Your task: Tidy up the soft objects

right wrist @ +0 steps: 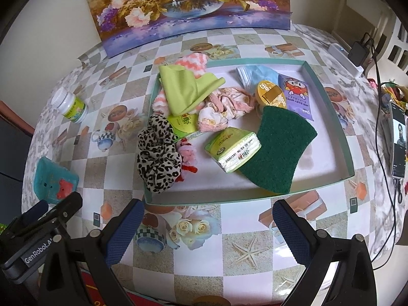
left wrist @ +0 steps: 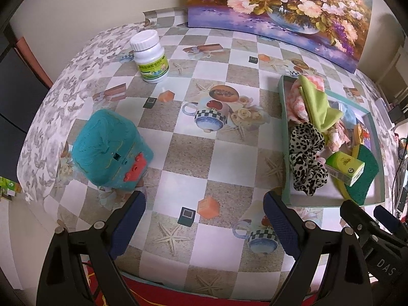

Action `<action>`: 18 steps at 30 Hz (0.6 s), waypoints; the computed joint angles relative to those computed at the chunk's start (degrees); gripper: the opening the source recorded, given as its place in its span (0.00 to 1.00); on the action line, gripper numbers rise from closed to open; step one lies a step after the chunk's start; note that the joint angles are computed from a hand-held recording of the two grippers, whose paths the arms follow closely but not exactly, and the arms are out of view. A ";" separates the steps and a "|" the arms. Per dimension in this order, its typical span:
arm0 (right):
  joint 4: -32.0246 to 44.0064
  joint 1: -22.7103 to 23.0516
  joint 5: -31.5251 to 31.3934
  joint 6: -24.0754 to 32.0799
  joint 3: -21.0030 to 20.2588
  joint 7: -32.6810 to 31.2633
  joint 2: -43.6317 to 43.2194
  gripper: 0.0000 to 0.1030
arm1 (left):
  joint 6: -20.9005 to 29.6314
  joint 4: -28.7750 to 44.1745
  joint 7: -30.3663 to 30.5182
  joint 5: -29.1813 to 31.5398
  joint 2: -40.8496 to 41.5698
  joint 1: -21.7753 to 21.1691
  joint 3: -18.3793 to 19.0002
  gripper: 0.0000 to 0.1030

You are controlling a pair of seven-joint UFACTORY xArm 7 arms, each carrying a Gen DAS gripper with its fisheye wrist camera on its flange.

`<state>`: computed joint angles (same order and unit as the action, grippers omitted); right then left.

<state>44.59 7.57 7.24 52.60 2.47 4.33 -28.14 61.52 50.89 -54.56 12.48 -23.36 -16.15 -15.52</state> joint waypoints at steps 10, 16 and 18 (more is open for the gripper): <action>0.20 0.05 0.28 -0.14 -0.19 -0.39 0.31 0.99 | 2.59 1.34 -1.11 1.51 1.29 -0.10 -0.52 0.91; 0.32 0.10 0.39 -0.29 -0.19 -0.44 0.47 0.99 | 3.11 1.32 -1.67 1.79 1.25 -0.24 -0.30 0.91; 0.29 0.10 0.40 -0.31 -0.18 -0.44 0.42 0.99 | 3.21 1.32 -1.80 1.79 1.22 -0.28 -0.28 0.91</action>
<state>44.87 7.67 7.64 52.29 2.30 3.89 -27.72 64.72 52.21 -56.36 14.26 -22.14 -16.43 -15.80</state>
